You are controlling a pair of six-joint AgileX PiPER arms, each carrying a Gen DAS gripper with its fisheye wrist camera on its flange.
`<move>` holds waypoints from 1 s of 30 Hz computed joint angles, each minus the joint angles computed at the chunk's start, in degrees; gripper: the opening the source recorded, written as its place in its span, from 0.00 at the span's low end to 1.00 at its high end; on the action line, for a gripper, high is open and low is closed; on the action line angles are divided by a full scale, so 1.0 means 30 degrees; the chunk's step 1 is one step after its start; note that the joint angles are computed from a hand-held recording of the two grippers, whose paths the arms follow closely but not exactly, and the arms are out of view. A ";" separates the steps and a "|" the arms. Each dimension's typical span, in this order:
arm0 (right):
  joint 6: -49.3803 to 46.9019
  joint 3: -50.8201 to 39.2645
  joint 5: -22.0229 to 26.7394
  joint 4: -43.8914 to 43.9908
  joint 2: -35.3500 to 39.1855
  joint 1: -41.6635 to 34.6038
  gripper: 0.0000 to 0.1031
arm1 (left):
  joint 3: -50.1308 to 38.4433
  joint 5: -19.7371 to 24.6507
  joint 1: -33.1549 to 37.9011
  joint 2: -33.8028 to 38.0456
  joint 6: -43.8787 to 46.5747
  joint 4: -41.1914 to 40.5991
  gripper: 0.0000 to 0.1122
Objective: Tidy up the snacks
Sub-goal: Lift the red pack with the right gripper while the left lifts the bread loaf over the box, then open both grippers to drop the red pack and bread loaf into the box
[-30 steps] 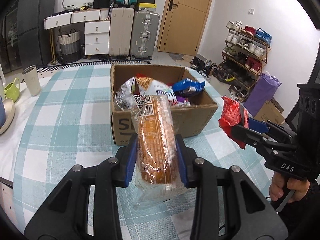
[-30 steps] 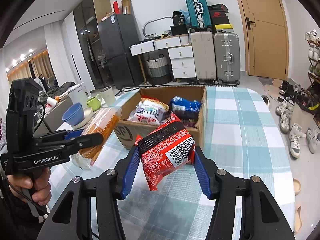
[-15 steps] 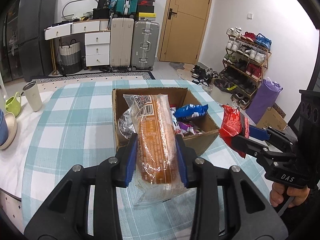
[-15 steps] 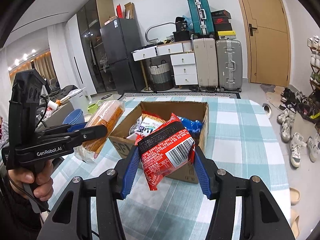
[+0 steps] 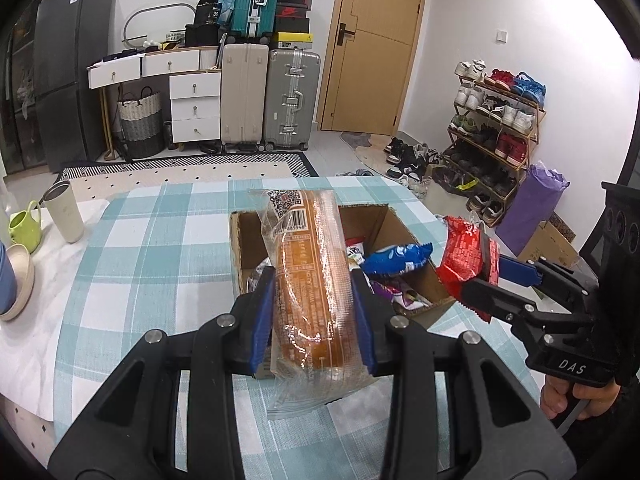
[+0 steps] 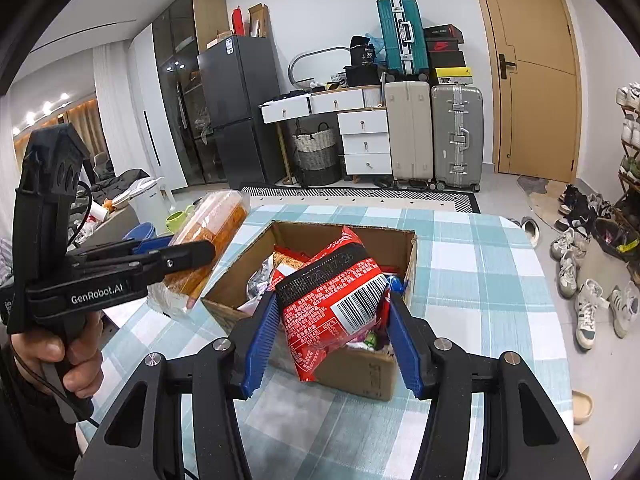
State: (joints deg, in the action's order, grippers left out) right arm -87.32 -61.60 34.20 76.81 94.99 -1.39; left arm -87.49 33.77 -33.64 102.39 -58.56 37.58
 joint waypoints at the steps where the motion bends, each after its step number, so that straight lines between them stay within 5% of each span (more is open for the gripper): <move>1: 0.0195 -0.0323 -0.0101 -0.0163 0.0246 0.0100 0.53 | -0.0209 -0.0027 0.0152 0.0132 0.0222 -0.0156 0.29; 19: 0.3670 -0.5095 -0.0652 -0.2567 0.3715 0.1206 0.53 | -0.5226 0.0350 0.2305 0.3883 0.5421 -0.4292 0.29; 30: 0.5770 -0.7208 -0.1350 -0.4529 0.5338 0.1641 0.53 | -1.1149 0.2340 0.2759 0.7575 0.9652 -0.7538 0.29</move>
